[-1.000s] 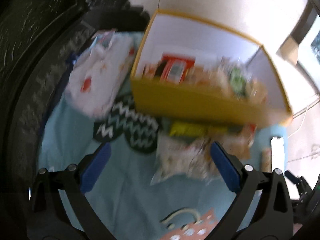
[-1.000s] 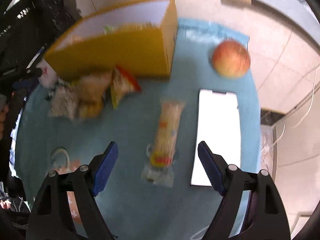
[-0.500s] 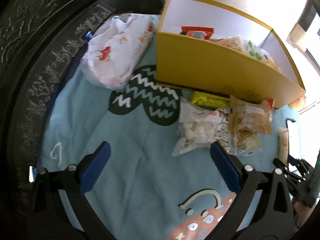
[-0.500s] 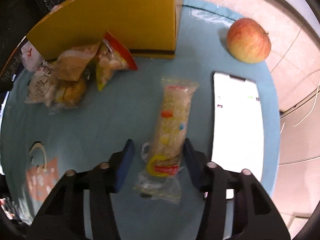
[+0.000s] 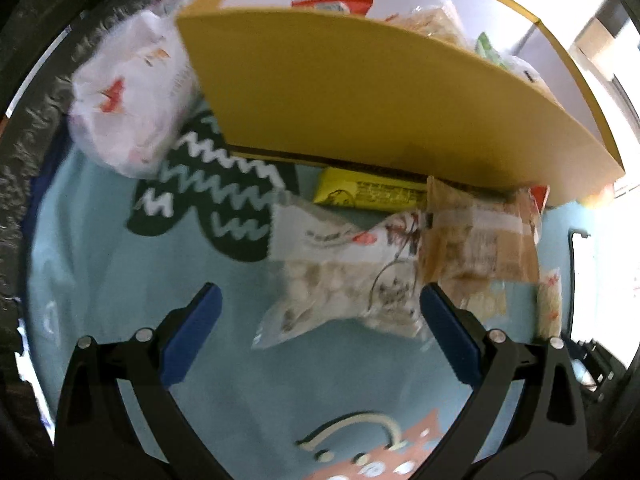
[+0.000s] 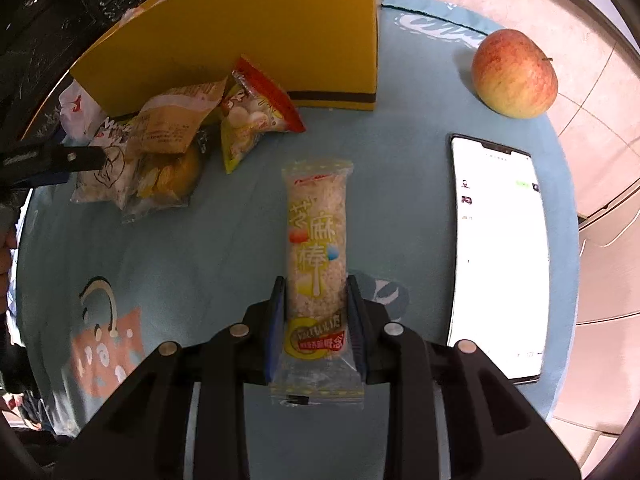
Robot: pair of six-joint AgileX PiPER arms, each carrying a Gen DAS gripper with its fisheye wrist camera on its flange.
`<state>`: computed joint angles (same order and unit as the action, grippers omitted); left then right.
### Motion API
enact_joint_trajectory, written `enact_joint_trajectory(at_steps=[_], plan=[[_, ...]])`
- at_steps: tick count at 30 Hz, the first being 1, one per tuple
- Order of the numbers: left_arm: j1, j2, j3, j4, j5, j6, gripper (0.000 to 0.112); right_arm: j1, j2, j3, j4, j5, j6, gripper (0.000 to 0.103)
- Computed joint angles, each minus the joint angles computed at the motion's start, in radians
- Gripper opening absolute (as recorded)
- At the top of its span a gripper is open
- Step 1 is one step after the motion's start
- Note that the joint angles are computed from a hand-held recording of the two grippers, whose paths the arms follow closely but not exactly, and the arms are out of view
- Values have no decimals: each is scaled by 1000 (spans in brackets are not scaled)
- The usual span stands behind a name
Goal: Organize snacks
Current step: 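Grasp the white granola bar with the right gripper while the left grasps the crispy granules bag, then carry the granola bar and granules bag into the yellow box and release both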
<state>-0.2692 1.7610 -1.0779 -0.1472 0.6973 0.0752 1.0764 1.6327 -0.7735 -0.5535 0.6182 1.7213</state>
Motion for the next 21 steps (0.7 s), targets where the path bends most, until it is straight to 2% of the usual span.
enact_joint_trajectory(at_steps=[6, 8, 10, 11, 12, 15, 21], plan=[[-49, 91, -62, 6, 25, -44, 101, 13, 2, -24, 22, 20, -8, 29], [-57, 113, -57, -1, -6, -31, 101, 20, -6, -18, 23, 26, -4, 29], [-44, 110, -47, -54, -33, 8, 88, 19, -4, -23, 30, 32, -13, 29], [-46, 112, -50, -41, -31, 7, 67, 19, -2, -27, 36, 35, -20, 29], [-45, 105, -47, -34, -31, 23, 61, 17, -3, -28, 41, 34, -26, 29], [-18, 71, -28, -78, -21, 111, 53, 14, -10, -29, 45, 25, -38, 29], [86, -22, 52, -127, -2, 207, 53, 21, -53, -11, 43, -20, -20, 29]])
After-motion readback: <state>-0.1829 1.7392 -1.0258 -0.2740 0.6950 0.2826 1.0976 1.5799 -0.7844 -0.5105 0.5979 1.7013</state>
